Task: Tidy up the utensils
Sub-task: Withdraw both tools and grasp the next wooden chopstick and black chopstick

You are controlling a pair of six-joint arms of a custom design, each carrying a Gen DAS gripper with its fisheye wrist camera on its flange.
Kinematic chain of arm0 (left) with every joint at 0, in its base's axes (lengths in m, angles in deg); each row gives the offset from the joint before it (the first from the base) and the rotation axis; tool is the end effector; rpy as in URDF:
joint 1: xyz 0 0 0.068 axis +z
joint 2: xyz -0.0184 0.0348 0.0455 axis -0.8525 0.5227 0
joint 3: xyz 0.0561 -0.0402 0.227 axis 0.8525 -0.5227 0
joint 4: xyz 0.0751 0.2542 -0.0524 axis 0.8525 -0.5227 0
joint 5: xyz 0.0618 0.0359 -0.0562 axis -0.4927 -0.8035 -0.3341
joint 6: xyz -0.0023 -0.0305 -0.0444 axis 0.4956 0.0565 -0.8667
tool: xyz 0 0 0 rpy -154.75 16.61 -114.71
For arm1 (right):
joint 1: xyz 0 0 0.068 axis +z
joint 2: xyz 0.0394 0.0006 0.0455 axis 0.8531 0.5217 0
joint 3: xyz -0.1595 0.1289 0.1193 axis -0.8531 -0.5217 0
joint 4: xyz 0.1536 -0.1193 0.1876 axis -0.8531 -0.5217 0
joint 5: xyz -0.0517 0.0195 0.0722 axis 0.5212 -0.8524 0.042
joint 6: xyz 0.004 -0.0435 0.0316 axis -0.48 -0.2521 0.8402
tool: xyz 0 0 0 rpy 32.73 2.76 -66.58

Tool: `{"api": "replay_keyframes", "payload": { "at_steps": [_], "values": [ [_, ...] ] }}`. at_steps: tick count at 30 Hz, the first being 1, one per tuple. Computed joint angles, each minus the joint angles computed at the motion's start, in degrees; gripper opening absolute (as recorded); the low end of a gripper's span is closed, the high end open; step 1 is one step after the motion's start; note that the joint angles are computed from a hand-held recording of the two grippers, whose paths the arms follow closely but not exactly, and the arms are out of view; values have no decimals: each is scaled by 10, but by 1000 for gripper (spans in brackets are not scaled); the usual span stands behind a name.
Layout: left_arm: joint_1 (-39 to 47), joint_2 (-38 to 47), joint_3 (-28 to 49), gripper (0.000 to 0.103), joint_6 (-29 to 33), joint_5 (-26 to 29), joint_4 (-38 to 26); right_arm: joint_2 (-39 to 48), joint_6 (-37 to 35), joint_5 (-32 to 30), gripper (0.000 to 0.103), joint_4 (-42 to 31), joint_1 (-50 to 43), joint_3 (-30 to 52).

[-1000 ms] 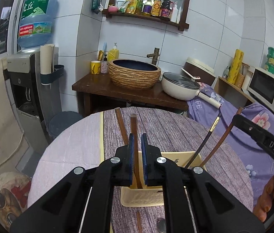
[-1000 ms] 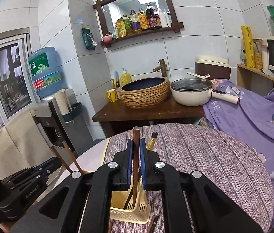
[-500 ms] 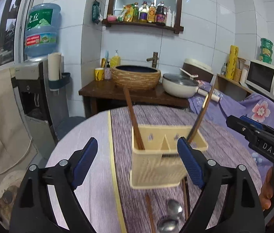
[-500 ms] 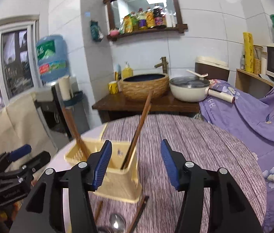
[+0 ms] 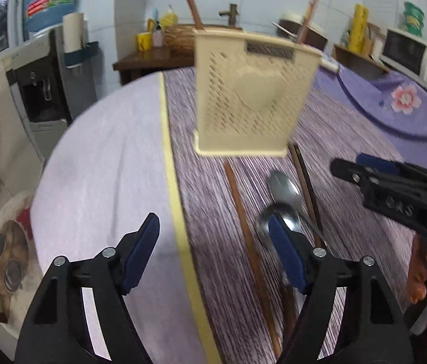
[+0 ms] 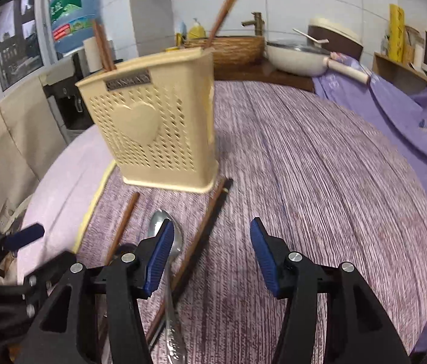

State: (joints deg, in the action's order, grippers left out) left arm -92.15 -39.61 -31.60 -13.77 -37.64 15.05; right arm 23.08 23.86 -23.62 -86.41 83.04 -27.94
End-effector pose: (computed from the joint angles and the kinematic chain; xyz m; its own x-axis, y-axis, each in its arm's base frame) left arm 0.1761 -0.1066 0.1892 -0.7136 0.0610 -0.6979 0.1515 0.9861 -0.0686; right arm 0.2085 0.0887 0.1984 -0.6997 -0.0504 -0.7127 -0.1384 0.9882 0.0660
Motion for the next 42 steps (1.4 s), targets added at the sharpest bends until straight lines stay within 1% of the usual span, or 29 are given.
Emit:
{"api": "replay_keyframes", "payload": {
  "at_steps": [3,6,9,12,13,15,17,19,21,23,25,27,28,30,33,34,35,37,39,42],
  "values": [
    [-31,10,-12,71,-18,5,6,4,2,12,51,0,-9,-9],
    [-56,23,-15,71,-31,-8,13,35,3,-11,46,-2,-29,3],
    [-56,30,-12,70,-27,-2,18,71,-2,-26,45,9,-34,15],
    [-61,38,-10,70,-33,-11,17,120,4,-11,41,7,-15,37],
    [-59,38,-11,70,-32,-10,17,135,8,-5,38,4,-9,44],
    [-47,40,-12,70,-27,-8,17,149,14,2,37,7,-9,51],
    [-32,39,-13,70,-23,-4,14,174,19,17,35,-16,-20,74],
    [-22,35,-16,70,-20,1,15,182,15,-14,34,-2,-40,75],
    [-14,40,-13,70,-14,2,19,192,24,-55,32,-4,-56,91],
    [-8,37,-11,70,-13,1,20,183,35,-43,31,1,-50,91],
    [0,35,-9,70,-7,4,20,196,33,-50,31,-4,-45,101],
    [6,49,-1,66,3,2,23,218,34,-61,30,-2,-44,110],
    [10,57,4,62,8,4,25,221,37,-51,30,-1,-40,112],
    [23,79,18,60,20,10,33,229,42,-54,29,-7,-44,121],
    [48,136,53,55,39,31,46,258,37,-69,29,-17,-63,150],
    [57,157,67,53,42,41,50,269,36,-66,28,-22,-66,162],
    [64,175,80,51,45,48,55,280,35,-66,24,-26,-68,172],
    [75,222,113,49,50,65,60,303,30,-50,20,-33,-67,195],
    [82,275,151,43,52,76,61,320,33,-41,19,-40,-65,214],
    [87,341,201,41,54,83,57,350,34,-41,19,-47,-71,247]
  ]
}}
